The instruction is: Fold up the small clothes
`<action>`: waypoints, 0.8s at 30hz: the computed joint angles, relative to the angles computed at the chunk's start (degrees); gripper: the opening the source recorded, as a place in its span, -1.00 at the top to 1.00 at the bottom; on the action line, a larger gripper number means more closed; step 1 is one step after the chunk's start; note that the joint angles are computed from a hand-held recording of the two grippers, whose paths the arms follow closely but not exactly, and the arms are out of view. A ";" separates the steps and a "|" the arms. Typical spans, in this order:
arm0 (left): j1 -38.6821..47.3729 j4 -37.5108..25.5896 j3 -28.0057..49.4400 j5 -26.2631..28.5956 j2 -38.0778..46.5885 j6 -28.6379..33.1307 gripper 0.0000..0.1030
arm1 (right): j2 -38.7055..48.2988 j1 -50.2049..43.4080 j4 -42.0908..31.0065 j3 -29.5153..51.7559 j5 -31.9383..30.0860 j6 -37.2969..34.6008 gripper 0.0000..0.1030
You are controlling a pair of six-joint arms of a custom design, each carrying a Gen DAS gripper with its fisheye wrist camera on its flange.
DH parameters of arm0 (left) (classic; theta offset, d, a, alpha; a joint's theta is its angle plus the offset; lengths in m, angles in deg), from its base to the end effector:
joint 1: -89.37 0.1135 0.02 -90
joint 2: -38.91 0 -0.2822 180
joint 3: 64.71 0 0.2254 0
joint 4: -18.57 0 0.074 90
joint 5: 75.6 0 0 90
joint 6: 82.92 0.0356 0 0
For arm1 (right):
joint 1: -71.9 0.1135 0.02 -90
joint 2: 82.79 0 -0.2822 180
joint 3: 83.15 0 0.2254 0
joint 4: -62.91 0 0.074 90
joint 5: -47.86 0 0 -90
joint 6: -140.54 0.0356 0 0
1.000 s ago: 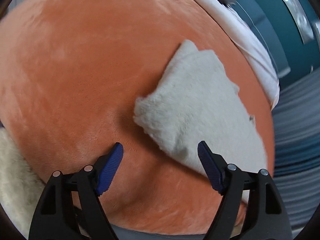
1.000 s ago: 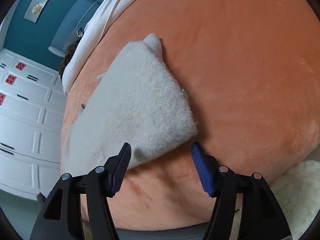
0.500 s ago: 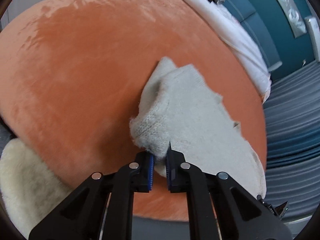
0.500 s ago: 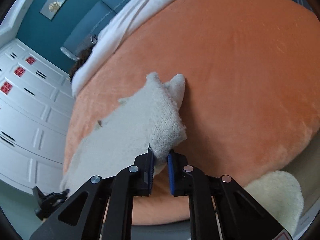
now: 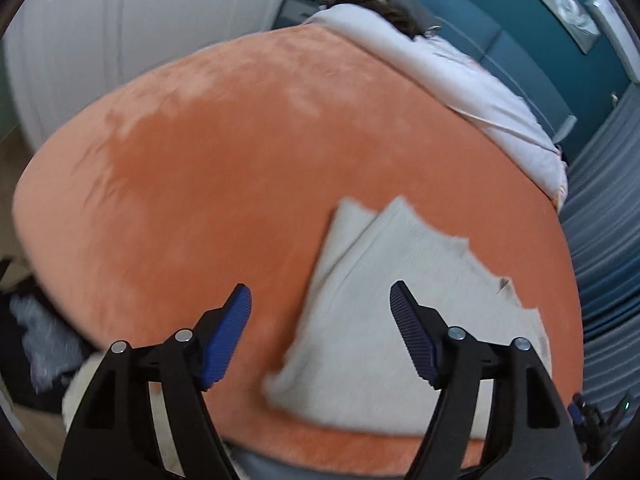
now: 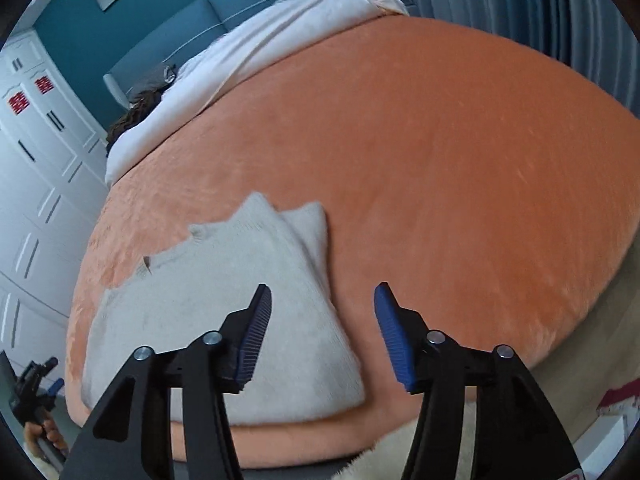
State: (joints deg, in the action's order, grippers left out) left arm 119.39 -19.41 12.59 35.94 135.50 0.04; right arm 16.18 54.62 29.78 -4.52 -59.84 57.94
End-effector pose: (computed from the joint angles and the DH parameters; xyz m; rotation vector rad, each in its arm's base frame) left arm 0.2862 0.1503 0.2293 -0.6604 2.4084 -0.3189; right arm 0.3275 -0.0905 0.2272 0.4030 2.4350 0.3123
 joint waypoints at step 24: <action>-13.15 -2.58 20.35 -8.10 24.06 2.85 0.70 | 23.54 7.78 -0.88 21.67 6.83 5.79 0.55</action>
State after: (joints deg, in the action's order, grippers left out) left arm 106.25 -21.99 32.94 27.85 159.56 2.90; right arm 39.72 62.41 28.90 17.14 -53.00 63.73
